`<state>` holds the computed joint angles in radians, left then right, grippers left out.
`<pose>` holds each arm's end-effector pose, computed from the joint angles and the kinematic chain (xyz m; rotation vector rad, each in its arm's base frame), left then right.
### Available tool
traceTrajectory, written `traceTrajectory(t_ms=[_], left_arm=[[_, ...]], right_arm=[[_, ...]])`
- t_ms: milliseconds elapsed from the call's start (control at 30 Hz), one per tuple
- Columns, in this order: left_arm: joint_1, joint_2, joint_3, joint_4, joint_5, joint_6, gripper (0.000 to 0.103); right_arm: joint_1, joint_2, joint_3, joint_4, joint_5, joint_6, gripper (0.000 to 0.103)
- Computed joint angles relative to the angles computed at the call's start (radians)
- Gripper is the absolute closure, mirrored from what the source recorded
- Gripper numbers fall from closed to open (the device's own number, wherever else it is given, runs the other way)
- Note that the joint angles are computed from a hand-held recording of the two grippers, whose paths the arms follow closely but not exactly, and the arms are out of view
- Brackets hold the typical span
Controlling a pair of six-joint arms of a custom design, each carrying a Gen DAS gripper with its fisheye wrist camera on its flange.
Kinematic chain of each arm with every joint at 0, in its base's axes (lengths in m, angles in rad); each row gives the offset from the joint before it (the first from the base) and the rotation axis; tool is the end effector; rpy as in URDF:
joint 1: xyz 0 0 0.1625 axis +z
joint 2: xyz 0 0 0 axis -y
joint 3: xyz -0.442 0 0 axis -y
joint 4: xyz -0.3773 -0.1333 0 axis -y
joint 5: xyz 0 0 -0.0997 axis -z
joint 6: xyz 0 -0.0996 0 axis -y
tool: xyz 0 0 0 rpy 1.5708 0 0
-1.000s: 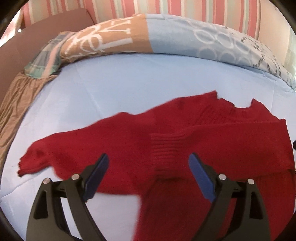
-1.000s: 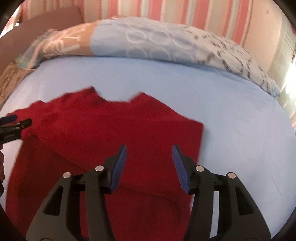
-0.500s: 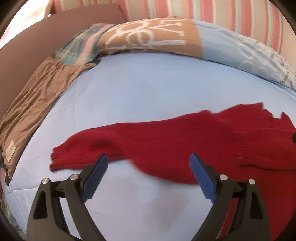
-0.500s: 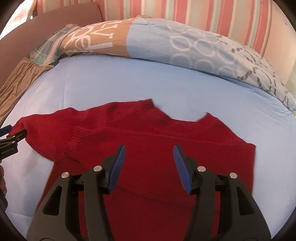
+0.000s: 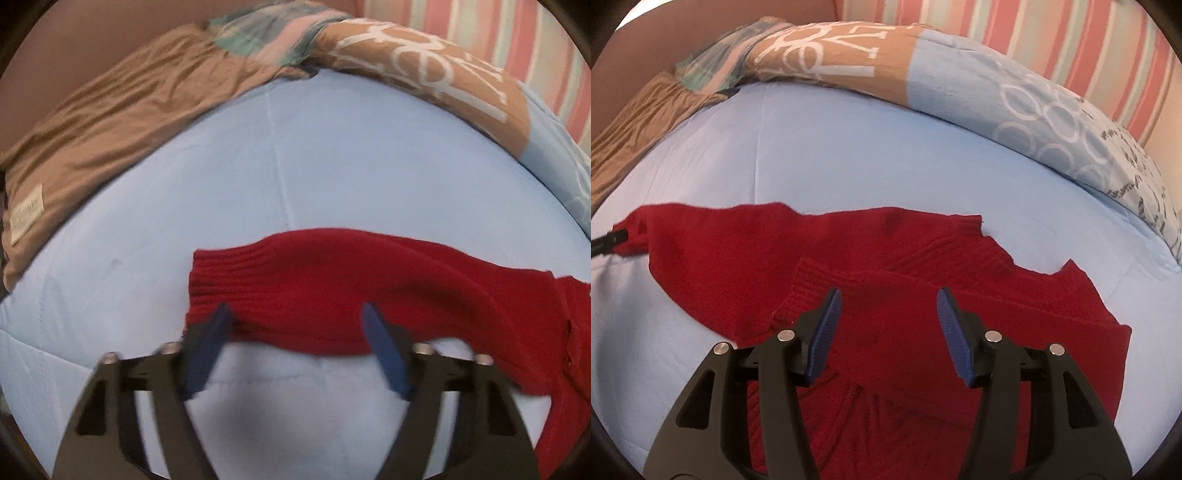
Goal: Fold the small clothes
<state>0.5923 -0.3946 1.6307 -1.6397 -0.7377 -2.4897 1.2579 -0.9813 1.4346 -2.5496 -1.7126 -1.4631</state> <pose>-0.3072 -0.4562 -0.1419 -0.8957 1.7575 -1.0299 -0.1084 -0.7223 0.3294 1.3887 -2.2347 0.3015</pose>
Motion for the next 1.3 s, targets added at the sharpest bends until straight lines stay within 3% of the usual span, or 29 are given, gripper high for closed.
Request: traceTrajectory(t_ms=[100, 467, 600, 733, 1000, 1067, 1100, 1167, 1200, 1300], left_arm=[[-0.011, -0.022, 0.067, -0.090, 0.014, -0.043, 0.044], [-0.079, -0.056, 0.143, -0.109, -0.013, -0.228, 0.044], [-0.089, -0.059, 0.139, -0.071, -0.043, -0.299, 0.028], [-0.082, -0.063, 0.161, -0.106, -0.077, -0.314, 0.028], [-0.057, -0.053, 0.142, -0.074, -0.053, -0.268, 0.029], [-0.044, -0.052, 0.137, -0.055, -0.044, -0.251, 0.037], [-0.038, -0.049, 0.134, -0.048, -0.037, -0.237, 0.061], [-0.028, -0.047, 0.123, -0.021, -0.033, -0.208, 0.075], [-0.029, -0.049, 0.126, -0.024, -0.023, -0.204, 0.087], [-0.039, -0.055, 0.127, -0.020, 0.014, -0.203, 0.092]], right_arm=[[0.000, 0.004, 0.005, -0.023, -0.009, -0.028, 0.048], [-0.005, 0.017, -0.006, -0.050, -0.022, -0.019, 0.048], [-0.005, 0.022, -0.010, -0.053, -0.027, -0.018, 0.048], [-0.005, 0.024, -0.013, -0.058, -0.030, -0.031, 0.048], [-0.010, 0.037, -0.029, -0.059, -0.040, -0.018, 0.048], [-0.011, 0.035, -0.030, -0.057, -0.039, -0.015, 0.048], [-0.011, 0.035, -0.030, -0.055, -0.039, -0.013, 0.048], [-0.012, 0.034, -0.031, -0.054, -0.038, -0.012, 0.048], [-0.012, 0.034, -0.031, -0.054, -0.037, -0.013, 0.048], [-0.015, 0.036, -0.041, -0.048, -0.032, -0.010, 0.048]])
